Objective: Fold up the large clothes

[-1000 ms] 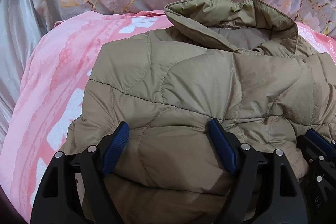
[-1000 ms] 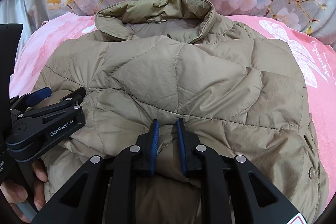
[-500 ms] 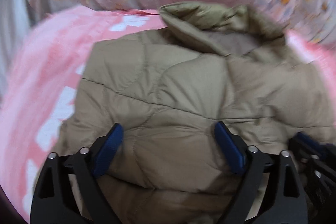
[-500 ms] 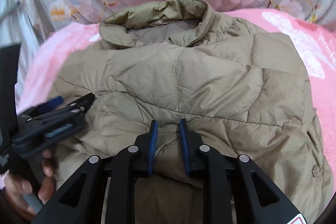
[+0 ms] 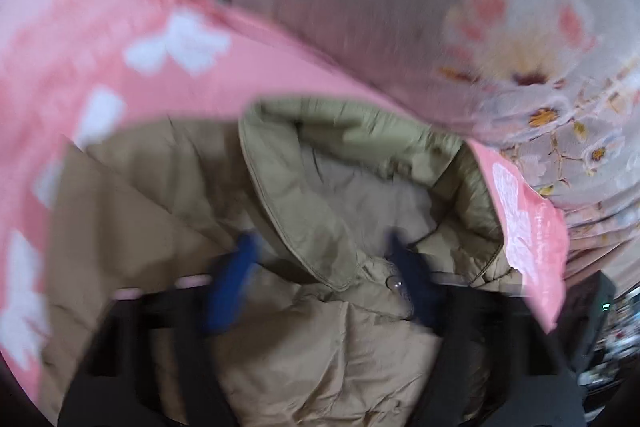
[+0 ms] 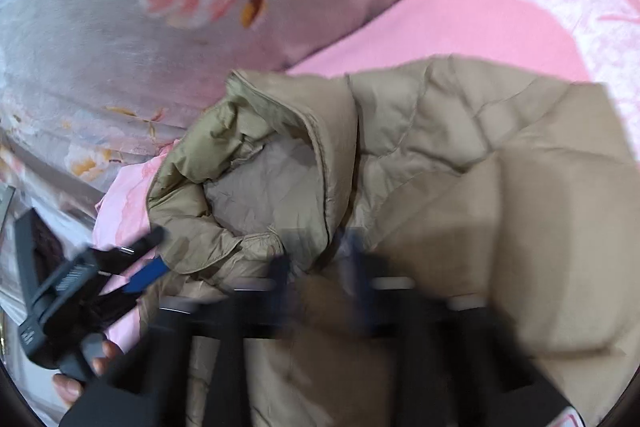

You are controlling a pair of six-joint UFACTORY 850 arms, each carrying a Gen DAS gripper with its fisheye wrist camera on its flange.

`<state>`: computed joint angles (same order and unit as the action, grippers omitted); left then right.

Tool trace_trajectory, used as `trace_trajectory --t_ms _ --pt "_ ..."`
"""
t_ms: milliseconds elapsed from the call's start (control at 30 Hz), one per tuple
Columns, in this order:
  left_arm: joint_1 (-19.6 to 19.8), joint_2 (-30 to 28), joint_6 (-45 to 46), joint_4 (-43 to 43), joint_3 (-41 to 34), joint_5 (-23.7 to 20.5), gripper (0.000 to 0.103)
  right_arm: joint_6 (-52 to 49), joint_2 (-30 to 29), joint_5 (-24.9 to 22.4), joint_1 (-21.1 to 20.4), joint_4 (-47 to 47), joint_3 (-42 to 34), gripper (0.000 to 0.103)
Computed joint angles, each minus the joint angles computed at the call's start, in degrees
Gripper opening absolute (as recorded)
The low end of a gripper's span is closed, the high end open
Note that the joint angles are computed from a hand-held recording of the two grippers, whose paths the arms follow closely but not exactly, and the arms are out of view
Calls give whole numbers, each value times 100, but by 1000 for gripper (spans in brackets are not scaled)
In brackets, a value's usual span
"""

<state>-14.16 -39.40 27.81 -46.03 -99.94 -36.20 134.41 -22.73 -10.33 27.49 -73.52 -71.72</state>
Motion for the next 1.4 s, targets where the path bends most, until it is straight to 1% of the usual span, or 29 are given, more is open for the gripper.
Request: trace_trajectory --t_ms 33,67,100,133,167,200,233,367,433,567,700,767,833,867,900,933,967,1000,1033,1067,1100,1133,1167,1200,1233,1300,1333,1367,1400 --pt "26 -93 -130 56 -74 -114 12 218 44 -150 58 -246 0 3" --pt "51 -79 -20 -20 -14 -60 13 318 93 -281 94 -484 24 3" --pt "57 -7 185 -134 146 80 13 178 109 -645 205 -549 16 3" --pt "39 58 270 -58 295 289 13 -202 40 -991 297 -374 -52 3" --pt "12 73 312 106 411 470 13 -801 -91 -1171 332 40 -165 3" --pt "-3 71 334 154 483 523 13 -1306 -200 -1177 301 514 -255 3" --pt "-18 71 476 109 600 640 13 -1570 -313 -1161 287 810 -318 2" --pt "-109 277 1380 -397 1118 1291 12 -1975 -485 -1411 350 1053 -493 1" --pt "-130 309 1538 -490 1201 1417 12 -2320 -629 -1623 397 1284 -681 1" --pt "-152 339 1763 -678 1282 1537 12 -2490 -782 -1774 420 1389 -867 0" --pt "-192 354 1741 -594 1310 1659 12 -2316 -666 -1717 415 1211 -649 0" --pt "-178 365 1813 -680 1329 1644 13 -2308 -665 -1705 414 1211 -649 0" --pt "-159 352 1886 -779 1316 1605 13 -2128 -619 -1581 390 1063 -563 0" --pt "-163 345 1914 -825 1310 1598 13 -1840 -563 -1452 362 810 -451 1" --pt "-134 358 2081 -1043 1334 1550 13 -1311 -456 -1206 323 350 -284 3" --pt "-82 400 2271 -1322 1384 1472 14 -783 -351 -1113 308 -128 -123 4" --pt "-51 440 2313 -1429 1420 1441 14 -361 -240 -1125 324 -489 0 4" --pt "3 594 2346 -1515 1539 1466 14 -178 -91 -1284 381 -620 123 5" --pt "67 754 2583 -1720 1649 1458 14 -235 60 -1510 460 -610 204 10" --pt "134 912 2857 -1930 1702 1419 14 -158 214 -1759 540 -789 266 12" --pt "154 1022 2891 -1927 1668 1526 14 -158 288 -1942 583 -889 255 13" --pt "137 1066 2685 -1719 1560 1729 21 -273 316 -2159 614 -896 150 13" --pt "99 1015 2240 -1324 1317 1926 29 -442 274 -2332 608 -828 -36 13" --pt "63 910 1640 -808 1062 2011 32 -774 128 -2432 550 -621 -378 13" --pt "37 679 1041 -356 635 1967 33 -1267 -100 -2328 428 -302 -802 13" --pt "-7 150 -159 573 -231 1649 33 -1842 -507 -2108 192 221 -1424 13" --pt "-22 -183 -758 966 -749 1429 33 -2169 -761 -2109 76 652 -1790 13" --pt "-53 -559 -1358 1432 -1349 991 33 -2408 -1037 -2118 -47 1033 -2153 13" --pt "-87 -866 -1772 1699 -1817 631 32 -2682 -1193 -2092 -123 1393 -2353 13"
